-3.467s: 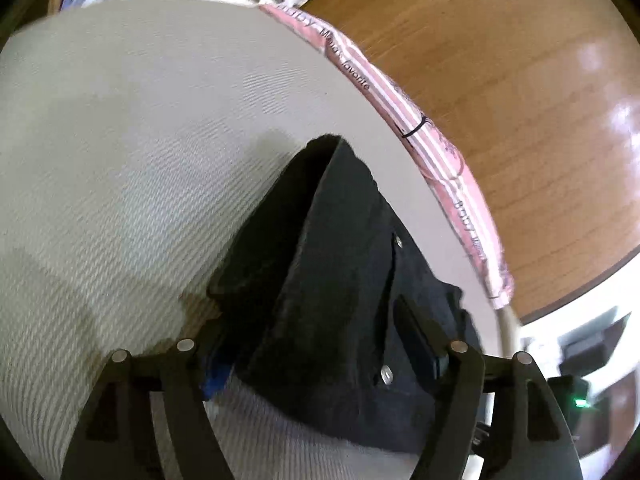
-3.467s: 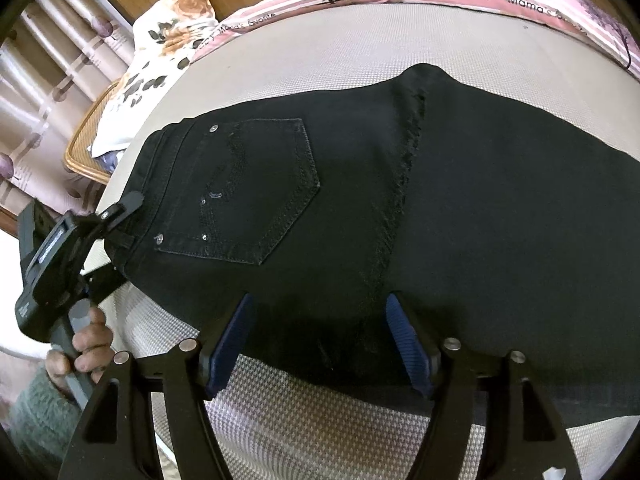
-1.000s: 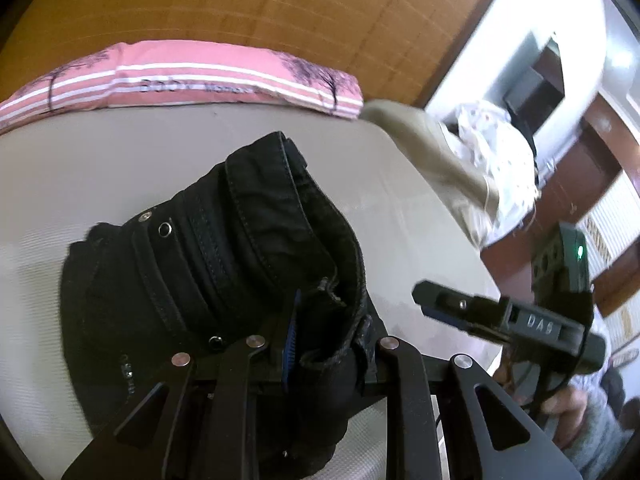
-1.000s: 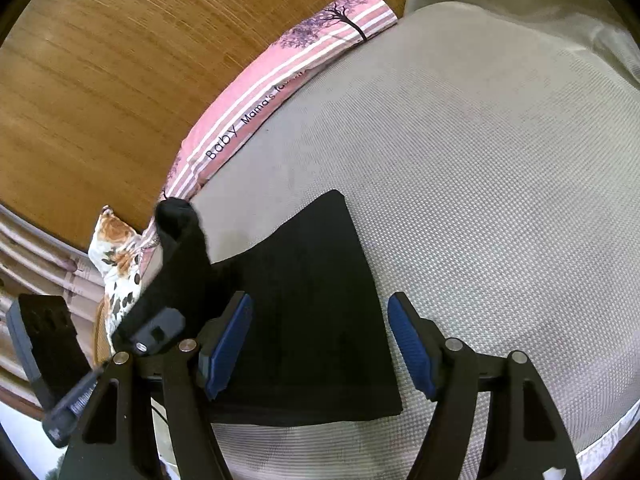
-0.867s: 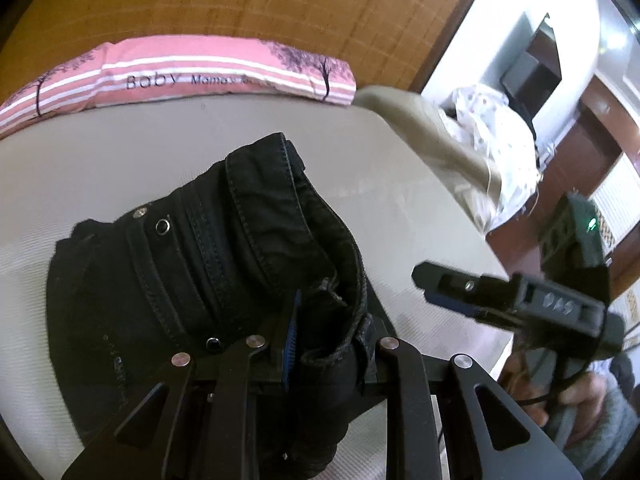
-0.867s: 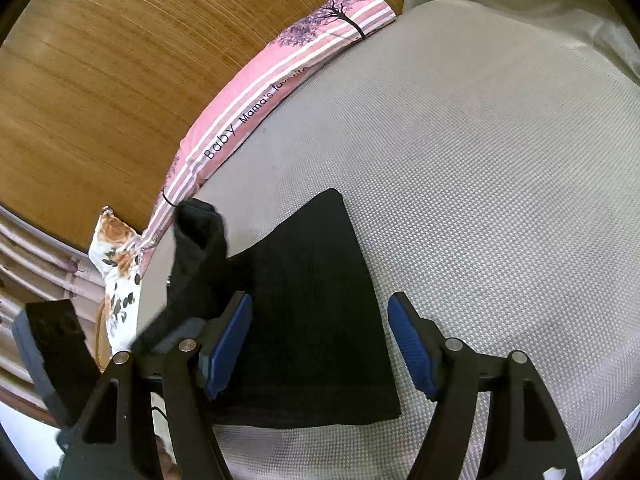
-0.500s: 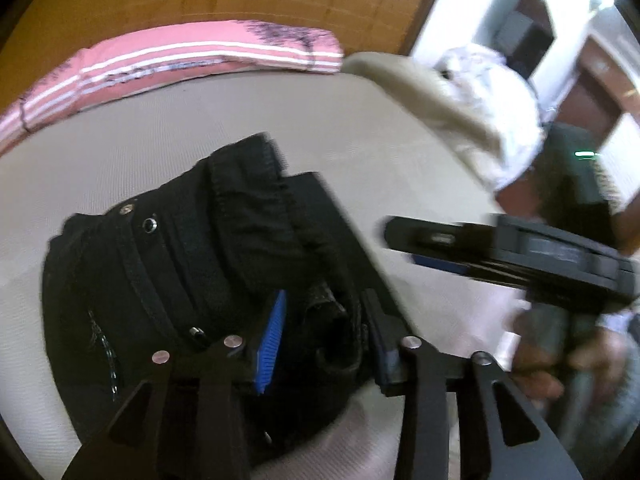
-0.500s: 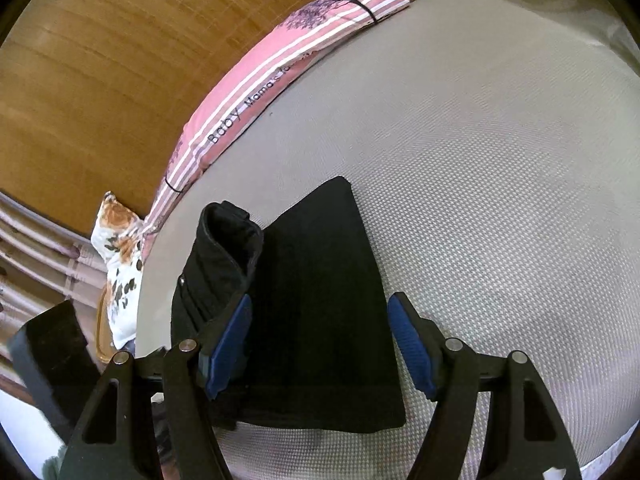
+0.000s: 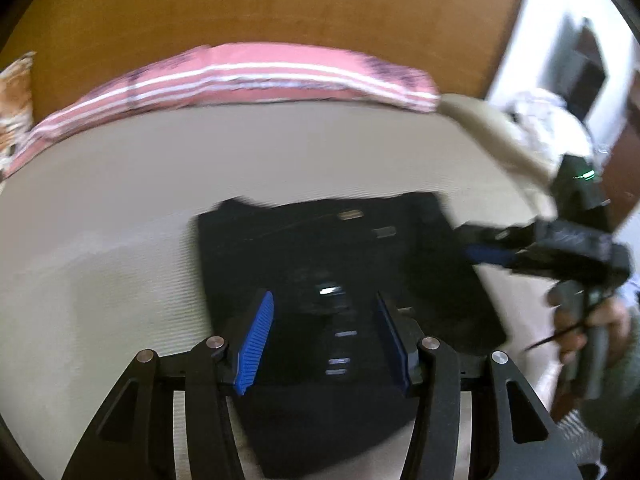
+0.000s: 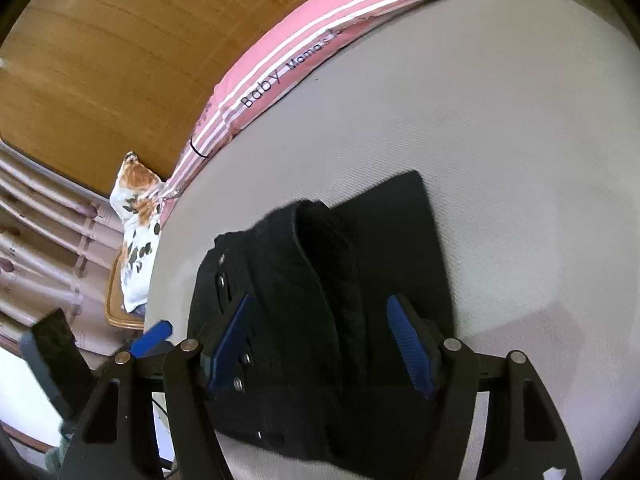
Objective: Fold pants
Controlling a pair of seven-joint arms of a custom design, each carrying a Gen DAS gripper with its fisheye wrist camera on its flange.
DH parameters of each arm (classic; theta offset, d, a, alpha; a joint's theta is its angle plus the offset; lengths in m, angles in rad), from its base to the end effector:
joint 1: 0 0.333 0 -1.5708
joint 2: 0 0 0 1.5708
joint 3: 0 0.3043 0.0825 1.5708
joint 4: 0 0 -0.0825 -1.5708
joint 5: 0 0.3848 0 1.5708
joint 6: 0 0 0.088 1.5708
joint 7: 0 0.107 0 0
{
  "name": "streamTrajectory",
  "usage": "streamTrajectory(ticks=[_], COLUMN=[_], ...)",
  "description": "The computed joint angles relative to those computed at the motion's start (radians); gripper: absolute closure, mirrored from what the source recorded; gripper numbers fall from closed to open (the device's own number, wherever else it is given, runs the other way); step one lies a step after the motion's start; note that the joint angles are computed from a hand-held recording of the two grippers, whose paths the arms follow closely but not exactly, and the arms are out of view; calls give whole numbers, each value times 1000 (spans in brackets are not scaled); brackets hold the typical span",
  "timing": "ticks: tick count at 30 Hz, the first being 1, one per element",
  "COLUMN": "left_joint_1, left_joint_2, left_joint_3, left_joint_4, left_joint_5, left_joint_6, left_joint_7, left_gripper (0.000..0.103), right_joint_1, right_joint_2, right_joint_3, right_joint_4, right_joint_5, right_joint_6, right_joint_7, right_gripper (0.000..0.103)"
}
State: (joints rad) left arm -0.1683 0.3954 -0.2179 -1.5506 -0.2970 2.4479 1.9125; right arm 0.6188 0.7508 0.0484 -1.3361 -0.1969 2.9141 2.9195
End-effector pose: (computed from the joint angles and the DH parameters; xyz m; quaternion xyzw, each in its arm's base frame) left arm 0.6653 -0.2457 0.4719 -0.4839 0.8245 -0.2878 0.0566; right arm 0.6132 0.4838 0.3732 -0.4522 0.7952 0.0433 0.4015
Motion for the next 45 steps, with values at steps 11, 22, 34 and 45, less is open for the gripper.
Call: streamTrajectory(ticks=[11, 22, 34, 45], left_joint_1=[-6, -19, -10, -5], left_joint_2=[27, 65, 72, 80], left_joint_3=[9, 8, -5, -7], left_joint_4=[-12, 20, 20, 25], left_joint_5=[65, 44, 22, -2], left_joint_6=[11, -19, -19, -30], left_joint_7=[-12, 35, 59, 47], left_gripper=[48, 47, 40, 39], right_joint_1=[10, -1, -136, -249], right_joint_2=[191, 121, -18, 229], right_joint_3=[-29, -16, 169, 388], right_joint_4=[334, 213, -112, 133], right_joint_5=[13, -10, 112, 194], right_joint_6=[-176, -134, 78, 179], right_joint_7=[-85, -44, -236, -530], right_gripper=[69, 86, 56, 58])
